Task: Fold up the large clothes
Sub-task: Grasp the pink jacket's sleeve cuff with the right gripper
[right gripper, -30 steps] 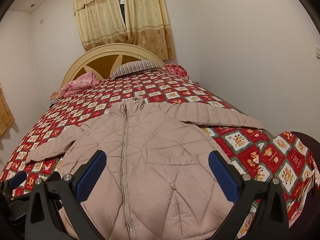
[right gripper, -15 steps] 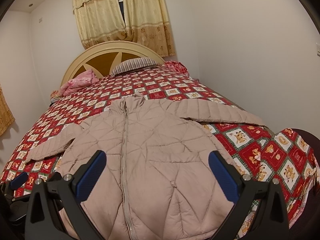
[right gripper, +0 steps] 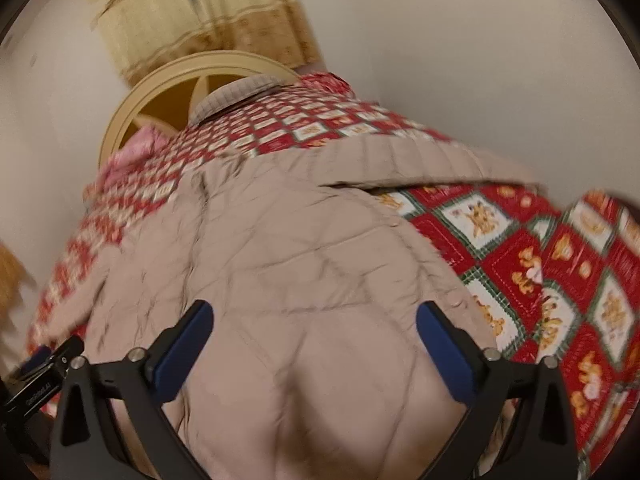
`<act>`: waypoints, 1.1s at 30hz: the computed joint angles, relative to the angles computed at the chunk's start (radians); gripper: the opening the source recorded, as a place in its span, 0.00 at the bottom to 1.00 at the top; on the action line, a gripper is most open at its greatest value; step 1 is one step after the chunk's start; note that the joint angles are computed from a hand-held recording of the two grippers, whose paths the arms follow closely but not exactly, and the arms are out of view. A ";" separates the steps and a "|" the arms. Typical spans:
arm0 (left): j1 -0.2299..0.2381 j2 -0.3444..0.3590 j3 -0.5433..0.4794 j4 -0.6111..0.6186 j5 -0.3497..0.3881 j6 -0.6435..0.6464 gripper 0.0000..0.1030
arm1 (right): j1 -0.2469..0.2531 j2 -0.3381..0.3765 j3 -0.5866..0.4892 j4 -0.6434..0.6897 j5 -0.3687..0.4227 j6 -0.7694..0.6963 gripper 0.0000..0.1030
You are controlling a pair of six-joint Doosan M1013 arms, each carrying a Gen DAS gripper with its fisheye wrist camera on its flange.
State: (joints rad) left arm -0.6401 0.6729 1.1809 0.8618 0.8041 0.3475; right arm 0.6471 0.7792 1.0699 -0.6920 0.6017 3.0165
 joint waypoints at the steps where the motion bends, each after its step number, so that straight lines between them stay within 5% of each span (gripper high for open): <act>1: 0.007 0.014 -0.019 0.030 0.009 -0.007 0.99 | -0.012 -0.005 0.006 0.020 -0.005 0.003 0.83; 6: 0.048 0.092 -0.111 0.087 0.035 -0.009 0.99 | -0.103 -0.051 0.090 0.021 -0.054 0.191 0.70; 11: 0.083 0.163 -0.185 -0.088 0.047 0.082 0.99 | -0.211 -0.085 0.171 0.097 -0.135 0.359 0.70; 20: 0.102 0.201 -0.232 -0.230 0.071 0.136 0.99 | -0.304 0.000 0.036 0.375 0.075 0.135 0.70; 26: 0.104 0.209 -0.242 -0.238 0.083 0.146 0.99 | -0.338 0.056 -0.030 0.473 0.142 0.092 0.66; 31: 0.107 0.214 -0.250 -0.248 0.085 0.152 0.99 | -0.339 0.064 -0.021 0.369 0.131 0.235 0.67; 33: 0.109 0.214 -0.251 -0.253 0.084 0.155 0.99 | -0.337 0.076 -0.039 0.340 0.158 0.226 0.56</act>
State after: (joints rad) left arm -0.5314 0.8874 0.9297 0.6092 0.8882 0.5025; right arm 0.3100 0.8556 1.0307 -0.3519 0.7599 3.2427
